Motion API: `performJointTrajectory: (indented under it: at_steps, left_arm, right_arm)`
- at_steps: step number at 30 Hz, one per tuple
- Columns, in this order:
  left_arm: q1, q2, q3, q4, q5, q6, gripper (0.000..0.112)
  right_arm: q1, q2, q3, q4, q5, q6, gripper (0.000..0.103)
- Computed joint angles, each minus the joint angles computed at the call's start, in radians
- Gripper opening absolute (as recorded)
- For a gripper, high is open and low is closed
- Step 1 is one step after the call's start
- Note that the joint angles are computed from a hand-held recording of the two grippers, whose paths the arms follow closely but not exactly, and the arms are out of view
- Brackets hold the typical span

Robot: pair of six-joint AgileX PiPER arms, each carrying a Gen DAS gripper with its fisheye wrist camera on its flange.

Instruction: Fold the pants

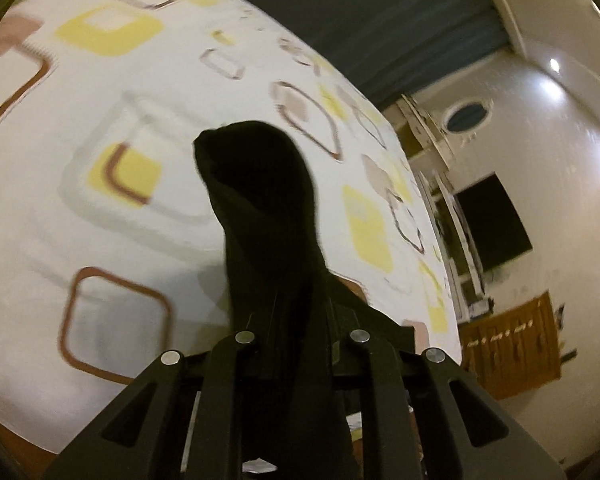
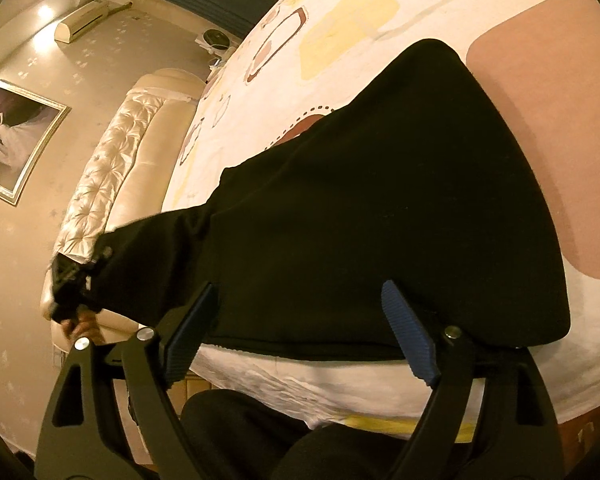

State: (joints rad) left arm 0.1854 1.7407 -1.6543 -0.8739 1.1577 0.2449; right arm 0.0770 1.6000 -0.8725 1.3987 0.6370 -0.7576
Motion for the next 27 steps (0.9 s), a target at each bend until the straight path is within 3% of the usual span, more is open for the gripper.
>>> performJointTrajectory:
  at_steps: [4,7,11,13,18,27]
  left_arm:
    - [-0.155,-0.036,-0.044,0.113,-0.057,-0.106,0.014]
    - [-0.335,-0.052,-0.07,0.324,-0.138,-0.258,0.014]
    - [-0.519,-0.01,-0.11,0.542,-0.2,-0.416,0.014]
    - [-0.63,0.024,-0.136,0.726,-0.222,-0.522,0.014]
    - [-0.762,0.108,-0.161,0.92,-0.237,-0.65,0.014]
    - [-0.896,0.229,-0.196,1.12,-0.212,-0.798,0.014]
  right_arm:
    - [-0.012,0.006,0.006,0.028,0.021,-0.028,0.084]
    - [-0.021,0.007,0.012,0.045,0.033,-0.041,0.084]
    - [-0.025,0.008,0.014,0.05,0.038,-0.055,0.084]
    - [-0.025,0.007,0.017,0.055,0.038,-0.061,0.084]
    - [-0.028,0.008,0.021,0.068,0.044,-0.072,0.084]
    - [-0.03,0.007,0.033,0.102,0.051,-0.101,0.084]
